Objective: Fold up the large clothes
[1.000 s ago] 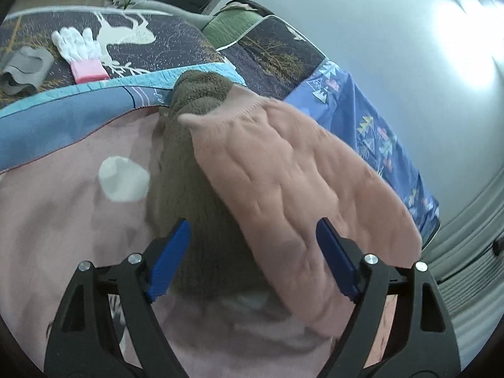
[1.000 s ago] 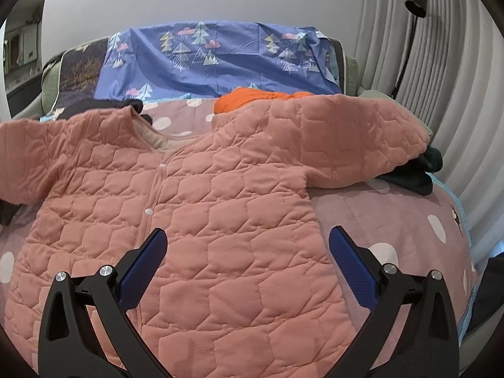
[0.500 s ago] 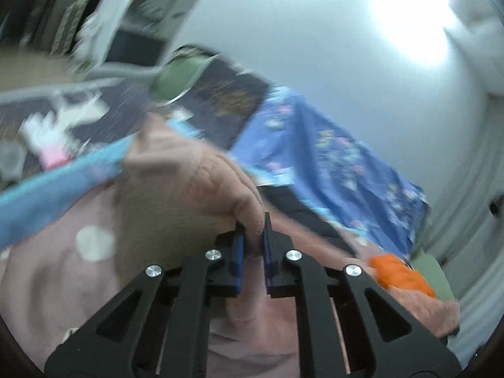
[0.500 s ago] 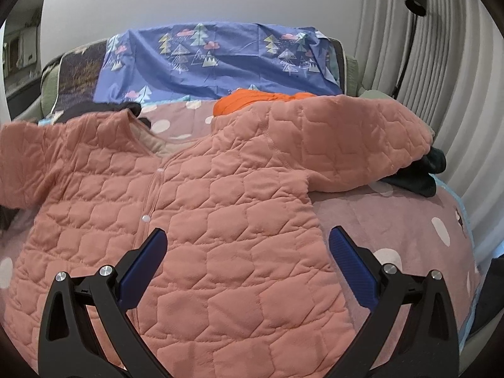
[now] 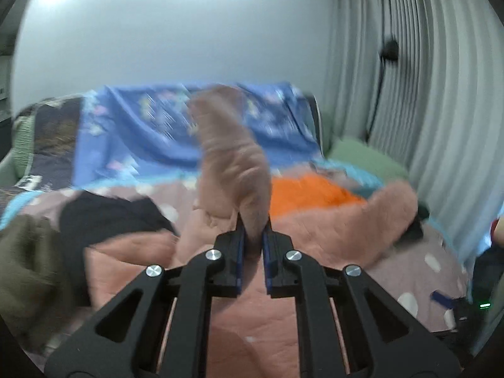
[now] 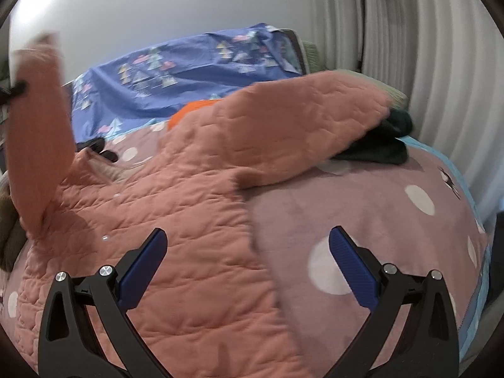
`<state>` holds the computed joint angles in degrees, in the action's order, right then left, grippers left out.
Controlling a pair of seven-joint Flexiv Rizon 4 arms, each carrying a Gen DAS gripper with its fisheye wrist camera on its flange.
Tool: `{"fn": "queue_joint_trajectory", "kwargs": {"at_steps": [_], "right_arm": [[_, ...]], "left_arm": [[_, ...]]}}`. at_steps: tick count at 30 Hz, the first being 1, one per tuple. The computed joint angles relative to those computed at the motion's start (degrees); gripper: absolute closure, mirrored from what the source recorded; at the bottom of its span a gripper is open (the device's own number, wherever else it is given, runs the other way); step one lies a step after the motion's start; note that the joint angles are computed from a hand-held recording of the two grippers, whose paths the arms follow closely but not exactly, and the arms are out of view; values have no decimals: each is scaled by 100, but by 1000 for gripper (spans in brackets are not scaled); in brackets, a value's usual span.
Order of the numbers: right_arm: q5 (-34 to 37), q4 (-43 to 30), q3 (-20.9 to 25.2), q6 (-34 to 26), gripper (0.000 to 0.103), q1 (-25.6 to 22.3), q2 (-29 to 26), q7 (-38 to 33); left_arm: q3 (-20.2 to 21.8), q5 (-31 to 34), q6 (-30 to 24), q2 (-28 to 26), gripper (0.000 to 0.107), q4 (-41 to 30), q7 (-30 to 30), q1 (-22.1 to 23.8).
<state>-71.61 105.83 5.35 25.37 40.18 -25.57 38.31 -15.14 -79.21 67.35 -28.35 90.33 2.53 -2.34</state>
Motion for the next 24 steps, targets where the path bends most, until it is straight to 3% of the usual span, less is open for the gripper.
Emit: {"fn": "queue_joint_trajectory", "kwargs": {"at_steps": [1, 3, 6, 9, 15, 16, 19, 21, 24], "right_arm": [[34, 116, 16, -5, 1, -24, 71, 81], [71, 319, 58, 34, 1, -91, 186, 209], [21, 585, 111, 183, 1, -219, 332, 360], [-174, 694, 114, 505, 1, -386, 391, 331], [-1626, 334, -167, 2405, 1, -979, 166, 15], [-1797, 122, -235, 2732, 1, -1080, 28, -182], [-1676, -523, -411, 3341, 4, -1279, -425, -888], [-1205, -943, -517, 3595, 10, -1363, -735, -1438], [-380, -1488, -637, 3699, 18, -1392, -1155, -2235]], "left_arm": [[34, 325, -45, -153, 91, -59, -179, -102], [-23, 744, -258, -378, 63, -78, -306, -125], [-161, 1015, -65, -456, 40, 74, -200, -141], [-317, 779, 190, -374, 38, 225, 234, -11], [-68, 889, 947, -606, 38, -27, 172, 247], [-9, 1032, 1033, -661, 38, -84, -31, 306], [509, 1807, 925, -1120, 38, -683, -1388, 416], [811, 2269, 755, -1448, 40, -1165, -2137, 479], [936, 2779, 409, -1786, 36, -1690, -2614, 630]]}}
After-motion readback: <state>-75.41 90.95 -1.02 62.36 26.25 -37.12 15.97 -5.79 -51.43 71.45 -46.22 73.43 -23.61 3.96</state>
